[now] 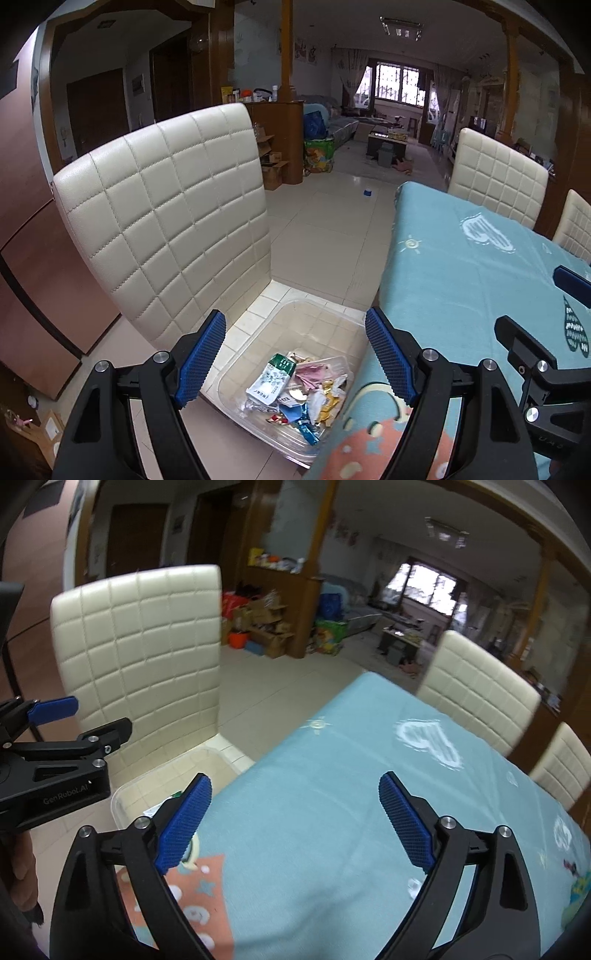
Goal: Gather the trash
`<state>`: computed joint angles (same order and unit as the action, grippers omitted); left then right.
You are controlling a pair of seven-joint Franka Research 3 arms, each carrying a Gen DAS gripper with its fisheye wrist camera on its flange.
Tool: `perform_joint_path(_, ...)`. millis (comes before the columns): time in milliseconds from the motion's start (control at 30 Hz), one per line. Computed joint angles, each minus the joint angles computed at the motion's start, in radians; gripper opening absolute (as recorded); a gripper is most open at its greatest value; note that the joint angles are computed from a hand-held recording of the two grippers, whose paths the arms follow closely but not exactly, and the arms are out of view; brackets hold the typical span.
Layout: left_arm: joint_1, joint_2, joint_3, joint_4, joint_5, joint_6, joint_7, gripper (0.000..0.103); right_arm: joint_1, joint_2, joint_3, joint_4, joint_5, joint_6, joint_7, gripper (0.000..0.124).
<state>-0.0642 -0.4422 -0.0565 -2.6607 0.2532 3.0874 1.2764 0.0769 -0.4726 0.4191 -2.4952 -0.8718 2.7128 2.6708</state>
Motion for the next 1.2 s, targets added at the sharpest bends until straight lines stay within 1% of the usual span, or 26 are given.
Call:
perform_joint_path(33, 0.004, -0.018, -0.01, -0.008, 0.0, -0.002, -0.009, 0.076, 0.012, -0.033, -0.001, -0.017, 0.021, -0.031, 0.004, 0.099)
perform_joint_path(67, 0.024, -0.048, -0.036, -0.019, 0.005, -0.011, -0.032, 0.076, 0.022, -0.061, -0.004, -0.034, 0.039, -0.05, 0.003, 0.099)
perform_joint_path(100, 0.018, -0.073, -0.036, -0.031, 0.004, -0.011, -0.038, 0.076, 0.032, -0.089, -0.007, -0.051, 0.058, -0.06, -0.001, 0.099)
perform_joint_path(167, -0.025, -0.12, -0.004, -0.06, -0.003, 0.005, -0.026, 0.076, 0.049, -0.158, -0.01, -0.088, 0.108, -0.089, -0.011, 0.099)
perform_joint_path(200, -0.035, -0.15, -0.002, -0.075, -0.003, 0.008, -0.025, 0.076, 0.054, -0.187, -0.01, -0.103, 0.132, -0.1, -0.019, 0.099)
perform_joint_path(267, -0.046, -0.212, -0.009, -0.105, 0.003, 0.014, -0.023, 0.076, 0.06, -0.258, -0.006, -0.135, 0.178, -0.113, -0.028, 0.099)
perform_joint_path(333, -0.058, -0.251, -0.012, -0.121, 0.009, 0.013, -0.018, 0.076, 0.061, -0.338, -0.002, -0.174, 0.215, -0.105, -0.031, 0.099)
perform_joint_path(400, -0.062, -0.291, -0.024, -0.136, 0.013, 0.01, -0.023, 0.076, 0.065, -0.391, 0.001, -0.199, 0.252, -0.104, -0.045, 0.099)
perform_joint_path(533, -0.088, -0.334, -0.027, -0.154, 0.012, 0.002, -0.031, 0.076, 0.042, -0.492, 0.047, -0.232, 0.303, -0.147, -0.059, 0.099)
perform_joint_path(733, -0.138, -0.379, -0.026, -0.17, 0.009, -0.013, -0.032, 0.076, 0.023, -0.594, 0.085, -0.272, 0.377, -0.192, -0.103, 0.099)
perform_joint_path(867, -0.167, -0.392, -0.02, -0.171, -0.001, -0.024, -0.033, 0.076, 0.026, -0.632, 0.089, -0.29, 0.418, -0.213, -0.131, 0.099)
perform_joint_path(1033, -0.18, -0.397, -0.029, -0.172, -0.004, -0.026, -0.039, 0.076, 0.016, -0.666, 0.091, -0.307, 0.446, -0.215, -0.156, 0.099)
perform_joint_path(1200, -0.183, -0.389, -0.038, -0.165, -0.001, -0.037, -0.04, 0.077, -0.006, -0.681, 0.109, -0.309, 0.459, -0.209, -0.161, 0.099)
